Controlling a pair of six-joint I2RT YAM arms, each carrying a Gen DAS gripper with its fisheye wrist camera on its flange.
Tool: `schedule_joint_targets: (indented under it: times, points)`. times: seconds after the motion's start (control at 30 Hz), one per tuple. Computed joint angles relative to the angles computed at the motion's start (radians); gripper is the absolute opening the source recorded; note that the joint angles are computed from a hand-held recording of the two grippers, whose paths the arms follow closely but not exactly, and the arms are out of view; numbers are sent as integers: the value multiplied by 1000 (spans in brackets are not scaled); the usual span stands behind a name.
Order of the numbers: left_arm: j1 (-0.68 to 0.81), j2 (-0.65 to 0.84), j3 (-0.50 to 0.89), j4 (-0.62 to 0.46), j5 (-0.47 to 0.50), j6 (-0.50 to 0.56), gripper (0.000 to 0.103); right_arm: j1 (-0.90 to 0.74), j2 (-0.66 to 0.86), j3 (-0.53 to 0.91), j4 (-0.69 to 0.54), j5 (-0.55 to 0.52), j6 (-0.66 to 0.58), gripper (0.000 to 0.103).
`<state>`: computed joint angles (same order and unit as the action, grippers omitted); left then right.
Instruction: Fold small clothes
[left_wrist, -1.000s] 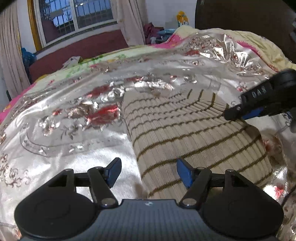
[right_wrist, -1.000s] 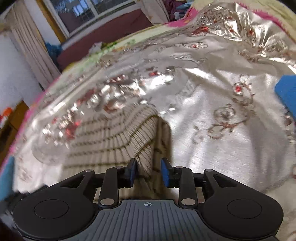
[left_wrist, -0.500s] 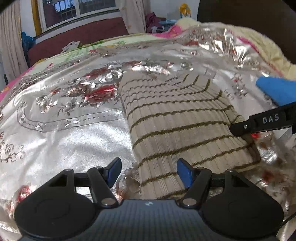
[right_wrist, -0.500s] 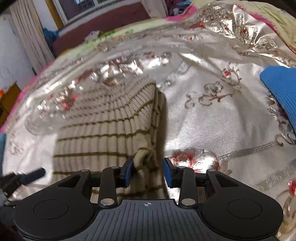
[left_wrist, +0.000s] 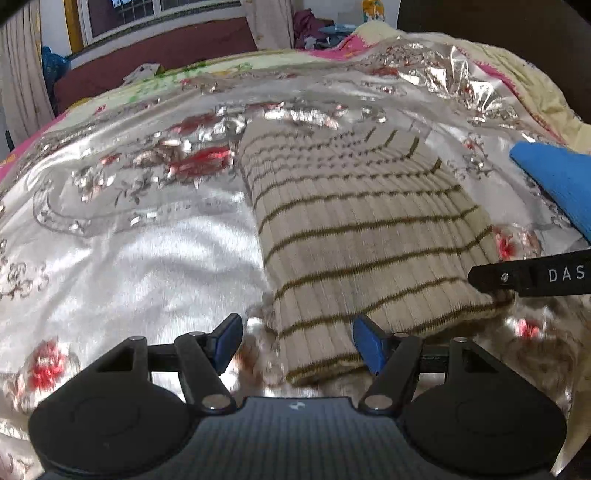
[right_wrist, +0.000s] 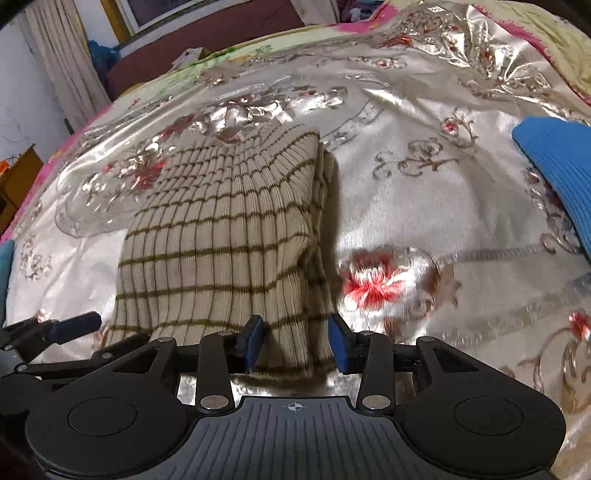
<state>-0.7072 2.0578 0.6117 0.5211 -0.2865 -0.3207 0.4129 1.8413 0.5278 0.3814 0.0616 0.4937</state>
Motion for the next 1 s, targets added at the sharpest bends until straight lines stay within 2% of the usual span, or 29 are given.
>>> schedule_joint_targets:
  times: [0.33, 0.47, 0.83, 1.0]
  points:
    - [-18, -44, -71, 4, 17, -33, 71, 38, -60, -61, 6, 16, 50, 42]
    - [-51, -68, -124, 39, 5, -59, 71, 59, -111, -103, 12, 23, 68, 42]
    - [-86, -127, -196, 53, -8, -112, 71, 211, -157, -161, 5, 79, 163, 42]
    - [-116, -151, -211, 33, -27, -129, 72, 265, -182, -173, -8, 120, 194, 46]
